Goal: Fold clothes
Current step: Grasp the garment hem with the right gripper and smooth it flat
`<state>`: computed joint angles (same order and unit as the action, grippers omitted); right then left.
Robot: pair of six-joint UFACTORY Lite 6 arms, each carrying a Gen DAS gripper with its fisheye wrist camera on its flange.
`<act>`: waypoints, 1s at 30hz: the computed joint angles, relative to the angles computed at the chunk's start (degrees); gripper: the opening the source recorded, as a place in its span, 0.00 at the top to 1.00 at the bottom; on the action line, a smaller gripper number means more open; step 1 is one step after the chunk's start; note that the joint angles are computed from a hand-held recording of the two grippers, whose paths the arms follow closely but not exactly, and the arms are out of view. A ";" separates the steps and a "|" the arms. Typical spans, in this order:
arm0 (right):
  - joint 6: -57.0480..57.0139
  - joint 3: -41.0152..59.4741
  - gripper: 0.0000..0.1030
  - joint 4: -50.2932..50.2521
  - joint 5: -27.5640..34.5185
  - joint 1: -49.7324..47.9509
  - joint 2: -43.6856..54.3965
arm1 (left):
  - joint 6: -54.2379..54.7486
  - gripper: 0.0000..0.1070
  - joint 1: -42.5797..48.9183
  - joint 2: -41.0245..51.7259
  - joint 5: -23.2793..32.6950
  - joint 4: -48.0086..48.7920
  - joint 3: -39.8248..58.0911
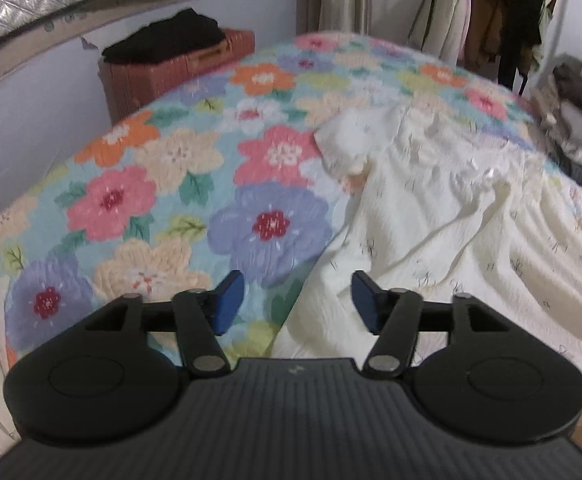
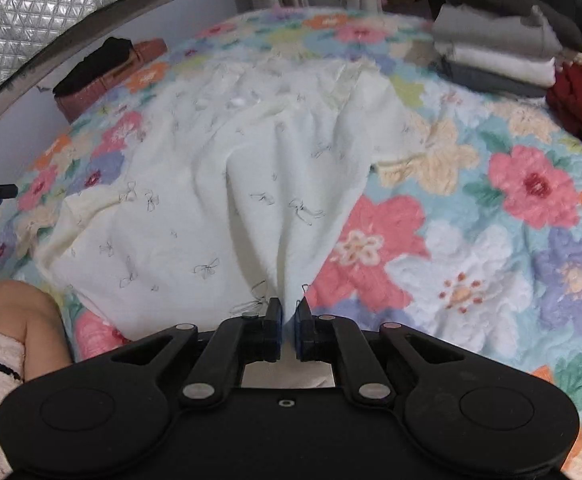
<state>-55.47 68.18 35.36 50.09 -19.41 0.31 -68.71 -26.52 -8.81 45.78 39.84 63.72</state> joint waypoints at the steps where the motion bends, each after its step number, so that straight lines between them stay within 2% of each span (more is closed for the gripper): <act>1: 1.80 -0.27 0.91 -2.64 -2.32 0.96 -0.27 | 0.02 0.42 0.22 0.61 -0.02 -0.15 0.74; 3: 5.68 -0.51 0.86 -5.86 -5.69 1.91 0.60 | 1.28 0.42 1.22 2.35 -1.16 -1.62 2.16; 5: 4.94 0.84 0.86 -2.89 -3.65 -0.06 2.89 | 2.45 0.42 1.98 4.48 -2.32 -3.13 3.77; 7: 2.39 2.49 0.80 1.17 -0.34 -2.73 4.39 | 3.44 0.42 2.71 6.72 -3.69 -4.26 5.41; 9: -0.10 3.94 0.59 5.90 1.93 -5.54 5.40 | 4.43 0.41 4.31 10.71 -5.44 -5.74 8.87; 12: 0.05 9.01 0.55 12.95 2.56 -6.45 10.34 | 6.58 0.39 7.31 19.18 -8.41 -9.49 16.82; 14: 0.73 13.23 0.55 19.05 1.69 -5.40 15.53 | 8.35 0.39 9.04 29.27 -8.41 -12.92 27.57; 17: 5.88 22.61 0.55 24.00 -4.27 -1.62 26.90 | 12.72 0.39 10.42 44.83 -6.59 -15.12 45.56; 20: 14.37 35.48 0.55 22.16 -11.19 2.45 39.36 | 18.32 0.39 12.26 59.37 -5.65 -17.15 63.43; 21: 17.71 40.61 0.55 20.48 -13.12 3.64 43.78 | 19.66 0.38 12.98 62.76 -6.96 -17.29 66.91; 23: 22.61 50.30 0.53 18.08 -16.03 4.98 52.31 | 18.38 0.38 13.98 65.24 -10.45 -14.29 66.68; 25: 27.13 57.23 0.53 16.65 -19.40 5.66 59.36 | 12.59 0.38 14.48 62.16 -16.53 -8.49 56.97; 27: 26.34 56.15 0.53 19.41 -23.30 5.45 61.44 | 14.46 0.38 15.86 59.70 -22.02 -10.59 48.87; 29: 21.63 53.51 0.52 24.55 -26.15 4.83 62.30 | 22.54 0.38 17.26 61.23 -21.76 -17.62 50.20; 30: 21.61 55.21 0.52 24.25 -25.29 4.42 63.94 | 23.77 0.38 17.75 61.74 -21.57 -18.13 51.49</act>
<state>-33.86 123.39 59.61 24.80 -14.99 64.24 -44.93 -8.77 52.94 24.21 21.71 115.21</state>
